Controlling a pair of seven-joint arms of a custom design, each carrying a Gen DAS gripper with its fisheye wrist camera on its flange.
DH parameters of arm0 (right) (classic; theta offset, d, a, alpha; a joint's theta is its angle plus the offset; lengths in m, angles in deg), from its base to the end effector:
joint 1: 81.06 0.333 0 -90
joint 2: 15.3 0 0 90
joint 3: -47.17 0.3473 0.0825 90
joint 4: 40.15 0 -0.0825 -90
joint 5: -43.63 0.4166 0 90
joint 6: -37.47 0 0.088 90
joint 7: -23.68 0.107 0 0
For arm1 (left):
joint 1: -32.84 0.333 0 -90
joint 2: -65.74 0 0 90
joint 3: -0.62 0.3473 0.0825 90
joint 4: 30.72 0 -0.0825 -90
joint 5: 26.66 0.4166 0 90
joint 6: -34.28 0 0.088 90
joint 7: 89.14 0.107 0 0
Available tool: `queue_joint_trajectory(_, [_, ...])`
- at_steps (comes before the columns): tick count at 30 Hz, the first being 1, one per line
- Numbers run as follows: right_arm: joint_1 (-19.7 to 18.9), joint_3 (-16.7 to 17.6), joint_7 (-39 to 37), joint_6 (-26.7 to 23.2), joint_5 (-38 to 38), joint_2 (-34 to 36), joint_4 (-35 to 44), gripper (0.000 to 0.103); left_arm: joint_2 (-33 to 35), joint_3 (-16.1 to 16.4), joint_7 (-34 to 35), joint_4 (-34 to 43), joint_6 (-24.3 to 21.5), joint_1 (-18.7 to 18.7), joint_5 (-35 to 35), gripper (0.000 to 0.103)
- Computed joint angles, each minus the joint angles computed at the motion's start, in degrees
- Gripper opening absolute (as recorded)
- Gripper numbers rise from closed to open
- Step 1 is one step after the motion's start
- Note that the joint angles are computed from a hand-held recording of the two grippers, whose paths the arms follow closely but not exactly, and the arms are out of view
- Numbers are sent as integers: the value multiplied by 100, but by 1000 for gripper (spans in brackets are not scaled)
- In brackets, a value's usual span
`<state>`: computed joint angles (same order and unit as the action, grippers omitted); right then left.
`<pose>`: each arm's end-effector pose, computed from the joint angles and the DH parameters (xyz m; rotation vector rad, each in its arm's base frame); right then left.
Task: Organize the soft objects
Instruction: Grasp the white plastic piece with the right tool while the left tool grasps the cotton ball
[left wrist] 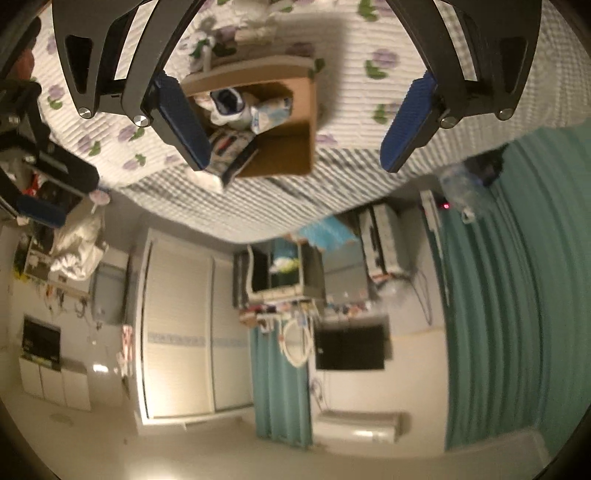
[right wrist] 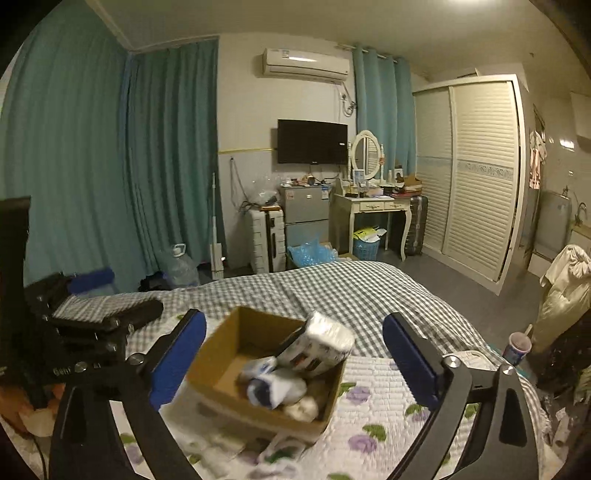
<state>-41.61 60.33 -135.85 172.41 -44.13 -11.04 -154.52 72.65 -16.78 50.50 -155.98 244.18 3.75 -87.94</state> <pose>0.3979 0.4935 0.4805 -1.4992 1.4479 -0.9513 0.4756 -0.3274 0.4616 -1.2521 1.8180 -1.1366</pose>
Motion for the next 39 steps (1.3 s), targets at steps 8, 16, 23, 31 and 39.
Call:
queue_joint_trajectory(8, [477,303,-163,-455,657,129,110,103,-602,-43,-695,-1215,22,296,706,95])
queue_joint_trajectory(16, [827,38,378,-29,542,1118,338,103,-10,107,-2364,-1750,38,666,2307,94])
queue_joint_trajectory(23, [1041,-453,490,540,735,2195,899,95,905,336,-2742,-1651,175,634,2822,93])
queue_joint_trajectory(31, [1183,-953,485,1344,1083,2994,1332,73,1492,597,-2511,-1305,-501,309,2490,79])
queue_joint_trajectory(39, [1305,-1271,460,1778,1268,3202,1519,61,1657,590,-2890,-1217,-811,455,2695,34])
